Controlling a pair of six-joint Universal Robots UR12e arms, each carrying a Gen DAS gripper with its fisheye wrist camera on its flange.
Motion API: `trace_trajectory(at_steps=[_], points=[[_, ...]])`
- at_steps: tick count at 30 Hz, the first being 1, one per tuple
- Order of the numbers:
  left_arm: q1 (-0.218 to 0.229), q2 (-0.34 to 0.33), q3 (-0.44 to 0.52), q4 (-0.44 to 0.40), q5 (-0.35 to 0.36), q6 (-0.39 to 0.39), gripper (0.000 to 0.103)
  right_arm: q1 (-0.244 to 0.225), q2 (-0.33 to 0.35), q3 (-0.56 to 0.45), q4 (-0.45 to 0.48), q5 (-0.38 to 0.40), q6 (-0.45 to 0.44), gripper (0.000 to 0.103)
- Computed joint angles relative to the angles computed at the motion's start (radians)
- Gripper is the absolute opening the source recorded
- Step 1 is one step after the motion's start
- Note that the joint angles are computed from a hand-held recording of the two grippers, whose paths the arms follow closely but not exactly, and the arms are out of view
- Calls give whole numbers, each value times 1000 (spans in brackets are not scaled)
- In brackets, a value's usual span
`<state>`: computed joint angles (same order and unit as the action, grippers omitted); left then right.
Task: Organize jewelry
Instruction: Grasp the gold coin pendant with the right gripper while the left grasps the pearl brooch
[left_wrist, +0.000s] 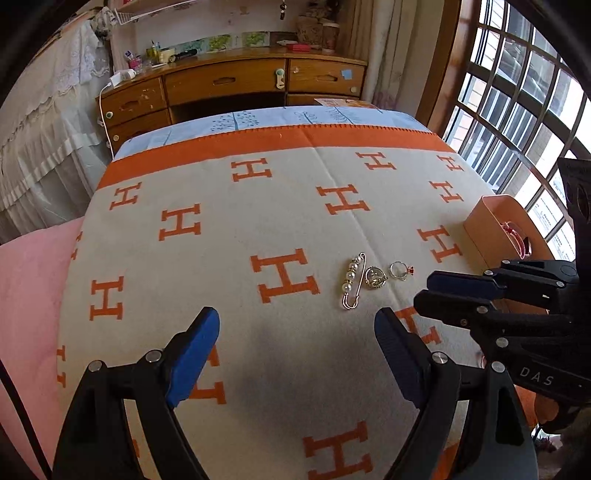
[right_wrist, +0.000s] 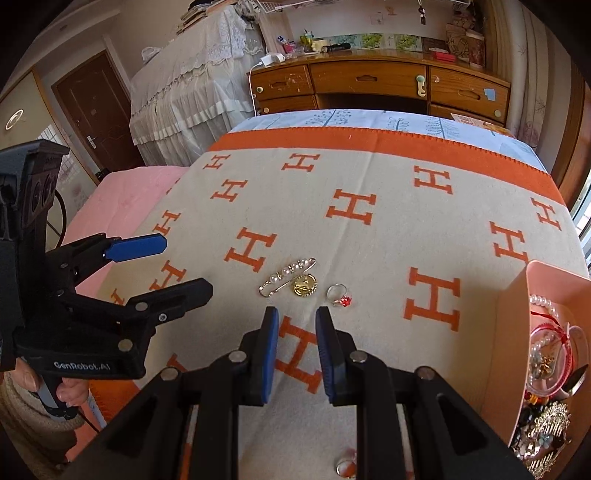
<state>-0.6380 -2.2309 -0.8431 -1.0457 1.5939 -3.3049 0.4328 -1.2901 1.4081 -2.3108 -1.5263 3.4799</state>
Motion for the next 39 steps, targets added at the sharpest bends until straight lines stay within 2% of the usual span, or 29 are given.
trace_trajectory(at_steps=[3,6,7,16,29,34,38,39], points=[[0,-13,18,-20,0,2,84,-3,18,-13,20,32,-19,21],[4,-15,19,-27,-5,-6,84,-3,33,-24,46,32,-18,21],[5,-13,16,-27,-7,-10,84,-3,34,-19,27,30,-19,21],[15,-8,5,-25,-22,-30,84,31,67,-56,26,-115,-93,21],[16,-6,4,-36,-30,-40,84,45,81,-67,12,-203,-118,19],[14,-15,22,-57,-46,-28,84,31,51,-36,23,-182,-44,19],[4,-41,63,-72,-42,-2,84,12,10,16,3,-114,34,19],[1,-51,78,-76,-38,3,80,9,0,32,-12,-97,53,19]])
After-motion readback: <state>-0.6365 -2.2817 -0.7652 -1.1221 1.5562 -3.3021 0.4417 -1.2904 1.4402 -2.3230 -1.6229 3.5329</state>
